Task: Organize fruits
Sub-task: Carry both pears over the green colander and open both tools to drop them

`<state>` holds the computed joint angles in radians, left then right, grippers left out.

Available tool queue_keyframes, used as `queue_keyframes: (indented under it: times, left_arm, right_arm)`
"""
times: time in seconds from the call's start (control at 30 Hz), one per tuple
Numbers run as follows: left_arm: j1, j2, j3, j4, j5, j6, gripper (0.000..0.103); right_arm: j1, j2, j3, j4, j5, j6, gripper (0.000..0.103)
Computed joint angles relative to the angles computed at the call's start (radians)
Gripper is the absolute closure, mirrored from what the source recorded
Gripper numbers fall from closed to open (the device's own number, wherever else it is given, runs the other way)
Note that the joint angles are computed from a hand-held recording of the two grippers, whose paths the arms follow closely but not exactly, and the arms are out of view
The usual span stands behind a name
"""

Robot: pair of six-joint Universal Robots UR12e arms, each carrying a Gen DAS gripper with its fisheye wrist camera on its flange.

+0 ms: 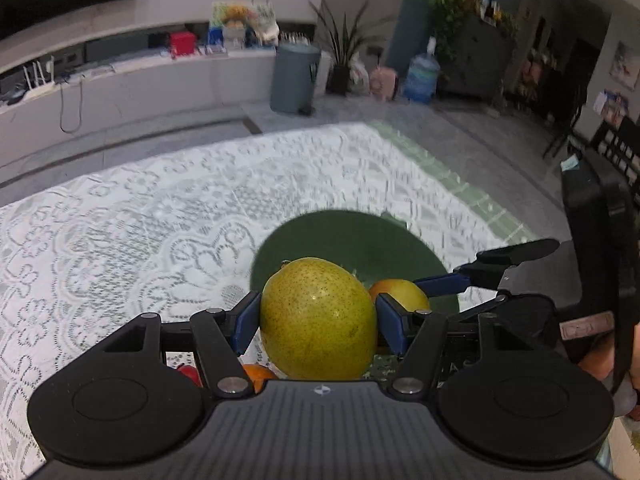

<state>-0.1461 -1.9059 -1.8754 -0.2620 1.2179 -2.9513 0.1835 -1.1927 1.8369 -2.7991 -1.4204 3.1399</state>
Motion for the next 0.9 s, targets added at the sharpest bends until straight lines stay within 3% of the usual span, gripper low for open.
queue_keyframes:
  times: [0.27,0.43,0.9]
  left_arm:
    - [-0.032,-0.045,0.068,-0.104,0.060,0.079,0.032]
    - [-0.034,-0.067,0.099,-0.175,0.060,0.118,0.032]
    - [-0.042,-0.095,0.136,-0.269,0.091,0.147,0.032]
  right_arm:
    - [0.011,0.025,-0.041,0.101,-0.027,-0.027,0.038]
    - [0.018,0.034,-0.058,0.145,-0.040,-0.042,0.038]
    - [0.027,0.056,-0.101,0.255,-0.057,-0.056,0.038]
